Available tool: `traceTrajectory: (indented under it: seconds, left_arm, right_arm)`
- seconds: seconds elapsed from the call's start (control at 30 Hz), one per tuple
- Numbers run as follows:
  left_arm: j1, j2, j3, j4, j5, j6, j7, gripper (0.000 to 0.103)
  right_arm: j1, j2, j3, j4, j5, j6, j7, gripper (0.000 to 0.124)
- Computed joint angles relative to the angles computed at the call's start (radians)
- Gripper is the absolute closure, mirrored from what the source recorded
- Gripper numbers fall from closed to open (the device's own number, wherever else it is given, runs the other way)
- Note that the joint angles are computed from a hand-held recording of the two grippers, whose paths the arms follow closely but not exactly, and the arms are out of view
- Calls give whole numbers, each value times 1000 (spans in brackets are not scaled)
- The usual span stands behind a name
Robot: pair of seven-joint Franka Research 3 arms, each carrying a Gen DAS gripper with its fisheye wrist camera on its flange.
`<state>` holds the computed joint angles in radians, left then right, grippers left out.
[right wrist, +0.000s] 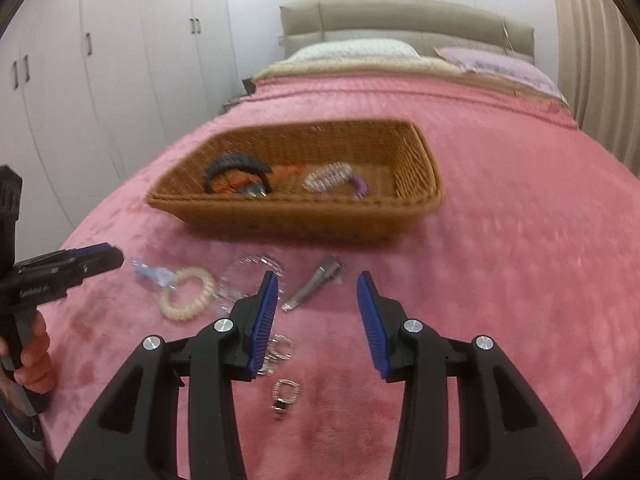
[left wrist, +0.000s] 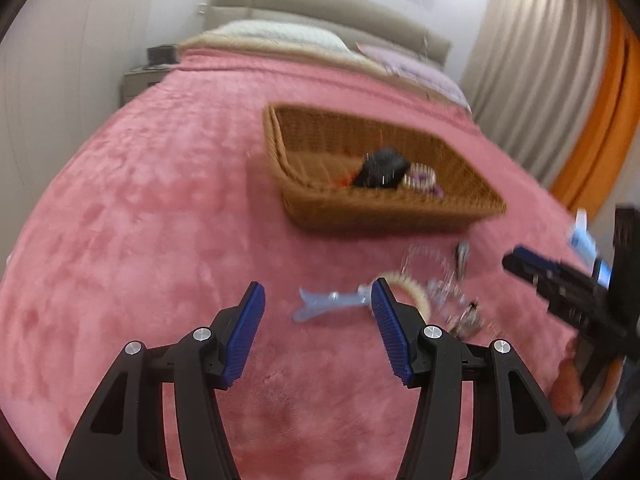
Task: Organize jewelry
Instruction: 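Grasp blue plastic hair clip with left tool while right tool grasps silver hair clip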
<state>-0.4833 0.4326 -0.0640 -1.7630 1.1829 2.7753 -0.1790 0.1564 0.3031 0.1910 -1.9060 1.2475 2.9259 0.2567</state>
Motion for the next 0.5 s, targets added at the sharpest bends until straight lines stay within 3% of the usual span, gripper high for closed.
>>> traceTrajectory:
  seconds: [0.1,0.23,0.33,0.4,0.5]
  left_arm:
    - [24,24,-16,21,-36,41,110,49]
    - [42,72,-41,89,-167,-8,339,49]
    - [107,105,-98,96,-330,62,508,50]
    - [118,96,-107,62,-378,112,556,63]
    - [125,77,-121,6,-441,194,615,69]
  right_arm:
    - [-11,10,-9,9,-20,-44,36,86]
    - [-12,9,-4,3,-8,-40,14,86]
    - [-7,4,1,-4,1,-20,-8,86]
    - [-7,3,3,-6,10,-20,-21,86]
    - [-5,4,-3,-4,6,-23,-11,86]
